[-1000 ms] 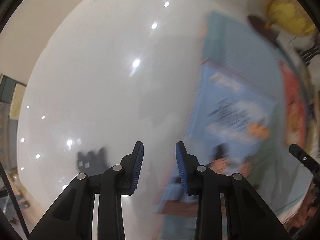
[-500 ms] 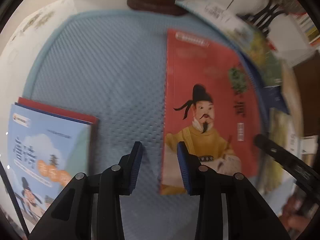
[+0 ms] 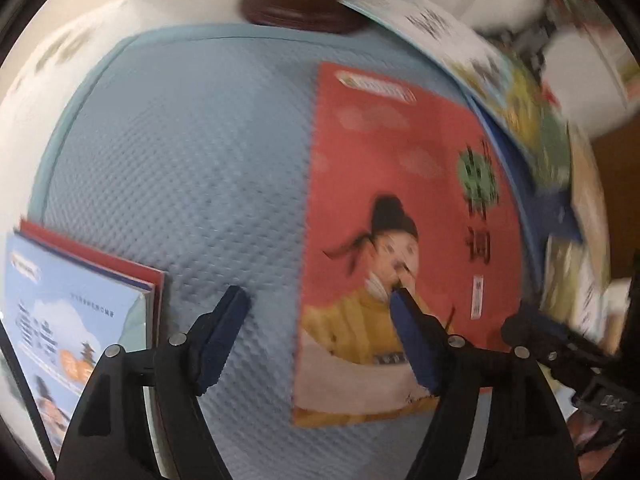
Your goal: Organize books
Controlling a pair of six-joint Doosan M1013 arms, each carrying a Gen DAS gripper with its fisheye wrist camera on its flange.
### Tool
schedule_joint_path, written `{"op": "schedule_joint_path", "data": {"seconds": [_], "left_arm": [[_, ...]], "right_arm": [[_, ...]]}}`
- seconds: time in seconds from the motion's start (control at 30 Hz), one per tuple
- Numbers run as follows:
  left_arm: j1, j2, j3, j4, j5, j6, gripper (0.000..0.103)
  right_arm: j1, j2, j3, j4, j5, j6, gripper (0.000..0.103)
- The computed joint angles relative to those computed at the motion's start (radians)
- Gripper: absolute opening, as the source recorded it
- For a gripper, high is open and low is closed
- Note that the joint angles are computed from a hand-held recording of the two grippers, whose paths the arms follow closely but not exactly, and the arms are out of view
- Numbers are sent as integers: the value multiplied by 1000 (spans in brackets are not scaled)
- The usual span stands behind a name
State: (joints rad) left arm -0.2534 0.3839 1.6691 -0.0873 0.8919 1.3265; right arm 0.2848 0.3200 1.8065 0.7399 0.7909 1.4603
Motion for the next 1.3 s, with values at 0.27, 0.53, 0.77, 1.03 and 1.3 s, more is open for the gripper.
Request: {"op": "schedule_joint_path", "data": {"seconds": [0.27, 0.53, 0.77, 1.03, 1.3], "left_arm": [[15, -100, 138, -209, -1, 181, 60], [104, -189, 311, -561, 84, 388, 25], [128, -140, 261, -577, 136, 414, 16], [154, -83, 219, -674, 173, 458, 15], [108, -78, 165, -507, 177, 340, 19]], "right_arm": [[19, -68, 86, 27, 68, -62, 56], [-31, -171, 265, 172, 203, -195, 50], [-67, -155, 282, 263, 196, -286, 37], [-109, -150, 297, 342, 211, -344, 36], [-120, -148, 293, 323, 180, -277, 11]]}}
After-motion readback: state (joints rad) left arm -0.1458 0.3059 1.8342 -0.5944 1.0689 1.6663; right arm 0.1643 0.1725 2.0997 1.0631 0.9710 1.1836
